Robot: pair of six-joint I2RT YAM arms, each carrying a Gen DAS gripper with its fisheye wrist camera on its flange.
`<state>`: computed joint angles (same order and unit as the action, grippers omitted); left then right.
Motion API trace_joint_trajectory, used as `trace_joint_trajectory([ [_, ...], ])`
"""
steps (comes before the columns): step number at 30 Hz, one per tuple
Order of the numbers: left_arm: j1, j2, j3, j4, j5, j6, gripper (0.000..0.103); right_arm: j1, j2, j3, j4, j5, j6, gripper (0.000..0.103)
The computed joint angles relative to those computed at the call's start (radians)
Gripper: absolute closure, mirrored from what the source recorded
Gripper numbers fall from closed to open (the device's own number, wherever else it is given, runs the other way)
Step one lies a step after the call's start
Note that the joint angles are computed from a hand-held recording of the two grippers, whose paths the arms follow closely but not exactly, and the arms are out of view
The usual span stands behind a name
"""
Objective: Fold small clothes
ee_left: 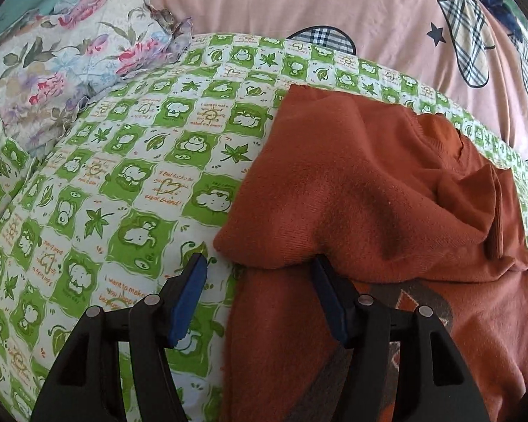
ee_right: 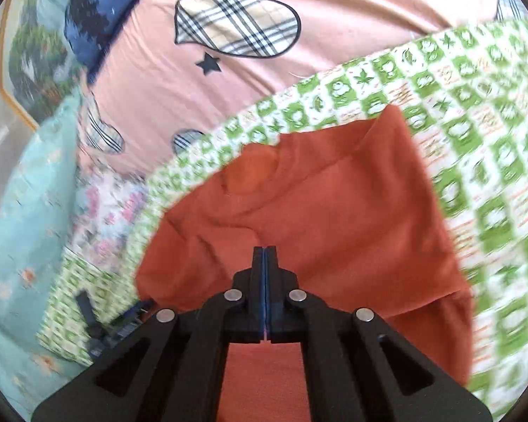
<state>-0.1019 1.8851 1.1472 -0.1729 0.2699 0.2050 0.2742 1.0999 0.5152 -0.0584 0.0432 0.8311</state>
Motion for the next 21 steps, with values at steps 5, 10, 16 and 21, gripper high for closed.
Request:
trace_joint_trajectory([
  [5,0.02,-0.028,-0.041,0.02,0.043,0.005,0.041,0.021,0.19,0.014,0.139,-0.042,0.008,0.021],
  [10,0.022,-0.026,-0.035,0.001,0.042,0.019,0.041,0.069,0.465,0.138,0.232,-0.06,0.017,0.022],
  [16,0.019,-0.031,-0.051,0.011,0.024,0.024,0.041,0.052,0.504,0.147,0.293,-0.109,-0.008,0.09],
  [21,-0.008,-0.001,0.002,-0.002,-0.028,0.015,0.041,-0.018,0.027,-0.009,0.16,-0.131,-0.02,0.091],
])
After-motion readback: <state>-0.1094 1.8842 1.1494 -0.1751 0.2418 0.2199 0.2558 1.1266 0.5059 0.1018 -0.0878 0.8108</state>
